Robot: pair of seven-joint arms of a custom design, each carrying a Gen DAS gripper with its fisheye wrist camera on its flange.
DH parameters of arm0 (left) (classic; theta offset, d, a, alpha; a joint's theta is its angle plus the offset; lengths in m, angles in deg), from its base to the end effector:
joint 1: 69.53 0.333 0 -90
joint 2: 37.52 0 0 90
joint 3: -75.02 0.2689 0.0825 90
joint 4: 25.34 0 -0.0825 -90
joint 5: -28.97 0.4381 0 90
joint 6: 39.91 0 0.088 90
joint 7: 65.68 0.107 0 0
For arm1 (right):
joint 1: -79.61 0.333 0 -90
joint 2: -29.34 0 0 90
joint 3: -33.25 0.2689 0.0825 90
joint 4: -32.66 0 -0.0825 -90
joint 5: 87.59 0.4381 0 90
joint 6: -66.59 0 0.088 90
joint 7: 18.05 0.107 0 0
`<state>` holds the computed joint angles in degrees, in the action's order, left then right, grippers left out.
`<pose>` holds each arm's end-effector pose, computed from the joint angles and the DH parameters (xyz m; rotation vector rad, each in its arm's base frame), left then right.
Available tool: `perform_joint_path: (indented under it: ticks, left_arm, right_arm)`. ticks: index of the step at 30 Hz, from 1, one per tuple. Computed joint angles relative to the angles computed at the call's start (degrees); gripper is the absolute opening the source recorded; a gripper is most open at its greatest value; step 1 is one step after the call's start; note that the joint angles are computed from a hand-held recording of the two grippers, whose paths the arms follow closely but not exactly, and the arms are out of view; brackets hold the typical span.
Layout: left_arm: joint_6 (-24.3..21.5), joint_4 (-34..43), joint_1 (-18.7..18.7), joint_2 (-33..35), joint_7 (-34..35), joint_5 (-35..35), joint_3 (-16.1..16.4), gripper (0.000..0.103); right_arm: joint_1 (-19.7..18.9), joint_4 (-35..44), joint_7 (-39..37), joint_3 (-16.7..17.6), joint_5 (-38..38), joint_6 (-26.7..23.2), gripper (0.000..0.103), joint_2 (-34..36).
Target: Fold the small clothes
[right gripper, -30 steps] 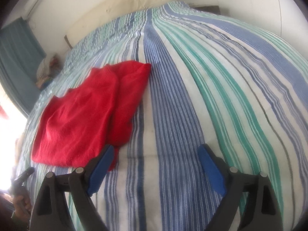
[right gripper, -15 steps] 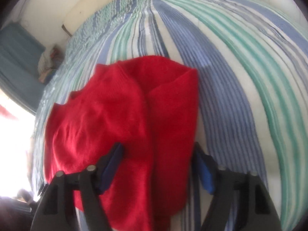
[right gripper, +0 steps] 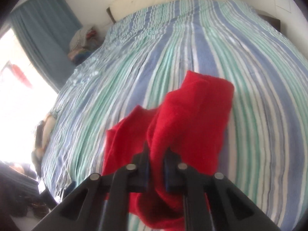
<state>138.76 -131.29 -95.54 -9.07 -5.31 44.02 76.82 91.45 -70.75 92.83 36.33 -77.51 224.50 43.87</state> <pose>0.6350 -0.3117 0.2651 -1.6893 2.0151 -0.9550 0.6874 0.1733 0.4143 -1.5036 1.9352 -0.2540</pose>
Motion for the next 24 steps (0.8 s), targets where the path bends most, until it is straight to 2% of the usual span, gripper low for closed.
perform_joint_path:
  ticks: [5, 6, 7, 9, 12, 14, 15, 16, 17, 19, 20, 21, 22, 24]
  left_arm:
    - [0.0, 0.0, 0.1, 0.0, 0.0, 0.1, -0.1, 0.102]
    - [0.0, 0.0, 0.1, 0.0, 0.0, 0.1, -0.1, 0.102]
    - [0.1, 0.0, 0.2, 0.1, 0.0, 0.1, -0.2, 0.102]
    - [0.2, 0.0, 0.2, 0.1, 0.0, 0.0, -0.1, 0.102]
    - [0.3, 0.0, 0.7, 0.1, 0.3, -0.3, -0.6, 0.102]
    - [0.5, -0.1, 0.9, 0.1, 0.6, -0.6, -0.9, 0.102]
    - [0.5, -0.2, 0.8, 0.1, 0.6, -0.6, -0.8, 0.102]
    - [0.5, -0.2, 0.8, 0.1, 0.7, -0.7, -0.8, 0.102]
    - [0.5, -0.2, 0.7, 0.1, 0.7, -0.7, -0.7, 0.102]
    - [0.4, -0.2, 0.4, 0.0, 0.7, -0.7, -0.4, 0.103]
    - [0.4, -0.2, 0.1, 0.0, 0.5, -0.6, 0.0, 0.103]
    - [0.3, -0.2, -0.2, 0.0, 0.4, -0.5, 0.3, 0.102]
    - [0.2, -0.2, -0.3, 0.0, 0.3, -0.4, 0.4, 0.102]
    - [0.0, -0.1, -0.7, 0.0, -0.1, -0.1, 0.8, 0.103]
  right_arm:
    - [4.0, 15.0, 1.6, 0.8, -3.7, -4.2, 0.012, 13.2]
    - [3.6, 16.5, 0.2, 1.9, -2.7, -4.2, 0.018, 15.1]
    - [2.3, 18.7, -2.6, 4.1, -0.2, -5.4, 0.027, 17.3]
    - [-3.5, 21.3, -11.6, 11.2, 10.9, -9.0, 0.039, 20.3]
    - [-8.6, 16.1, -23.6, 17.0, 23.4, -5.6, 0.041, 17.2]
    - [-13.9, 11.6, -35.1, 22.1, 34.4, -4.1, 0.045, 13.4]
    - [-15.4, 9.1, -39.3, 23.3, 38.6, -2.5, 0.049, 11.0]
    - [-15.8, 6.4, -41.4, 23.3, 40.8, -0.1, 0.05, 8.3]
    - [-14.4, 4.3, -40.0, 21.4, 38.9, 2.3, 0.05, 6.1]
    - [-7.0, 0.9, -28.3, 12.5, 24.9, 5.0, 0.05, 3.2]
    - [-4.6, 0.5, -24.8, 9.6, 20.8, 4.5, 0.049, 3.2]
    - [-3.6, 0.7, -24.2, 8.5, 20.0, 3.3, 0.047, 3.8]
    - [-3.2, 1.3, -24.7, 8.3, 20.2, 2.4, 0.039, 5.0]
    - [-1.4, 2.5, -26.0, 8.1, 18.7, 1.5, 0.033, 7.6]
